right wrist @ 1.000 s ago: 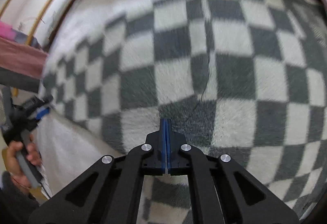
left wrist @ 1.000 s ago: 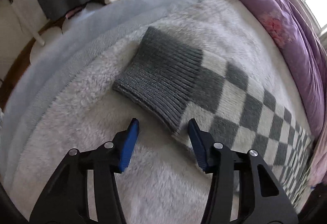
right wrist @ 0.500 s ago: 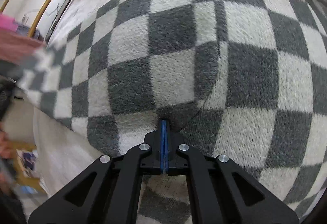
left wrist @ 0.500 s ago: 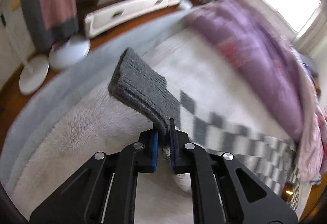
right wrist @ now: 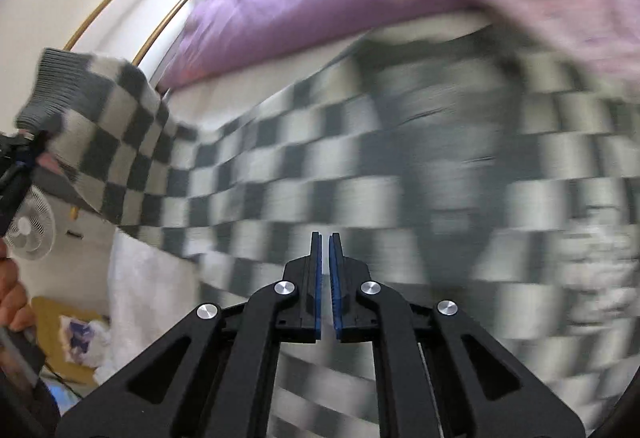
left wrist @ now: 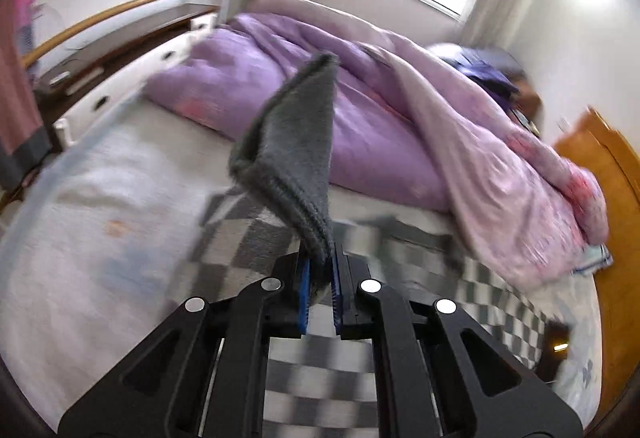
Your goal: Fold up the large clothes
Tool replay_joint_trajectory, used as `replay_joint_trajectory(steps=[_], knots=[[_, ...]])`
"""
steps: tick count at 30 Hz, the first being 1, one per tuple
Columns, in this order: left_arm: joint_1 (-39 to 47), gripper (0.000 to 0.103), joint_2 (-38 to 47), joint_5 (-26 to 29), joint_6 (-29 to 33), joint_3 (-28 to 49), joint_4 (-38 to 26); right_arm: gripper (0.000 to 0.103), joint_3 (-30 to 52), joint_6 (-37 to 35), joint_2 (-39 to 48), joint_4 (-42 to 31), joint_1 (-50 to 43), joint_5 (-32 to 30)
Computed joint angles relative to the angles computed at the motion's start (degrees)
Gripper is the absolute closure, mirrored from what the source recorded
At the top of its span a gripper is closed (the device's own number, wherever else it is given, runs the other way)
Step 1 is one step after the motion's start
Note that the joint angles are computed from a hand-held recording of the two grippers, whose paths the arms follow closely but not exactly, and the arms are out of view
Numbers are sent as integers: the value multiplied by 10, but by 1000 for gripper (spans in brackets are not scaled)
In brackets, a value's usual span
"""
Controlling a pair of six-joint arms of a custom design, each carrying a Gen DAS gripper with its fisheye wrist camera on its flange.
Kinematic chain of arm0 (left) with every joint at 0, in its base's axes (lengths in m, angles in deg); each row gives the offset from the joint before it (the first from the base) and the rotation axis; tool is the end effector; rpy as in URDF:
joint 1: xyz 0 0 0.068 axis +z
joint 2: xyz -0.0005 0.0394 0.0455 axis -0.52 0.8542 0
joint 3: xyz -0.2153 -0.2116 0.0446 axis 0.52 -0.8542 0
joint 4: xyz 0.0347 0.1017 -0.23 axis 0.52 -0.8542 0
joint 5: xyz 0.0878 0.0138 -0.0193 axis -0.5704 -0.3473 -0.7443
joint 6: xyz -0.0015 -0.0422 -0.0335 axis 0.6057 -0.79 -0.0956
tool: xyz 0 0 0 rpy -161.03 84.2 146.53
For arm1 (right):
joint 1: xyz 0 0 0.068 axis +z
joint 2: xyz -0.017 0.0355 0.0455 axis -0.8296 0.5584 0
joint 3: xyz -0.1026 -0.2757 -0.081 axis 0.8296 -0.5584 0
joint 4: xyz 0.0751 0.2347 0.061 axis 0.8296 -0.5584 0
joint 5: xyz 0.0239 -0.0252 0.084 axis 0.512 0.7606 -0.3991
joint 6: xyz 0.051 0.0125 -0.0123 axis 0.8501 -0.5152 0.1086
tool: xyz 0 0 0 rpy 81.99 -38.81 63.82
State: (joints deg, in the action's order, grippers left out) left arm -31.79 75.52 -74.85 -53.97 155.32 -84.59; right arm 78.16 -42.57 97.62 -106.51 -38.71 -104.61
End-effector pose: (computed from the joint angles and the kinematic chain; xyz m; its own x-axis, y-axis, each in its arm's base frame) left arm 0.3058 -0.0067 0.3702 -0.7275 -0.2387 -0.6432 -0.0913 0.9629 -0.2540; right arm 0.2590 0.0945 0.2941 -0.9287 0.0465 -0.3679 -0.1428 0.8708 0.4704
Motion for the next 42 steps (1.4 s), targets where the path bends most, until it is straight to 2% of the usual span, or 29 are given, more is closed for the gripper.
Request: replay_joint_trajectory(steps=[4,6,9,10,13,16,19,20,21,23,25,28,29,31,35,36,38,40,41,42], knots=[[-197,94,66,-101,-115,8,37,97,22,-204,-61,-130,-238,-23],[-255,94,96,-121,-152,0,57,98,48,-322,-53,-182,-380,-52],[-341,94,173,-156,-196,31,66,97,87,-430,-2,-216,-542,-82],[-368,94,212,-164,-206,53,62,97,104,-454,18,-221,-589,-86],[-400,94,263,-167,-221,49,82,97,164,-497,86,-235,-695,-109],[-425,94,346,-174,-226,94,48,96,237,-497,160,-247,-774,-128],[-433,90,385,-171,-237,113,21,87,320,-448,243,-267,-831,-137],[-437,82,398,-174,-240,122,14,83,351,-422,278,-271,-849,-135],[-440,66,395,-168,-241,109,22,79,374,-410,298,-277,-857,-127],[-447,44,410,-155,-235,124,15,73,439,-383,364,-306,-872,-123],[-463,44,408,-165,-219,123,26,62,497,-369,415,-340,-877,-120],[-474,38,396,-168,-216,110,43,53,588,-327,492,-381,-869,-76],[-475,33,398,-167,-224,110,44,52,628,-321,522,-407,-863,-54],[-470,33,406,-158,-242,108,47,52,643,-295,539,-390,-857,-17],[-464,33,436,-140,-251,123,33,51,725,-256,610,-432,-840,52],[-465,33,440,-144,-247,125,33,48,733,-246,619,-436,-838,63],[-470,32,455,-154,-232,143,21,44,744,-229,645,-438,-844,20],[-473,28,469,-157,-221,162,6,45,687,-239,633,-386,-854,-19],[-477,27,480,-161,-206,178,-8,50,656,-237,624,-361,-861,-31],[-478,26,482,-162,-199,183,-12,68,627,-232,610,-335,-867,-37]])
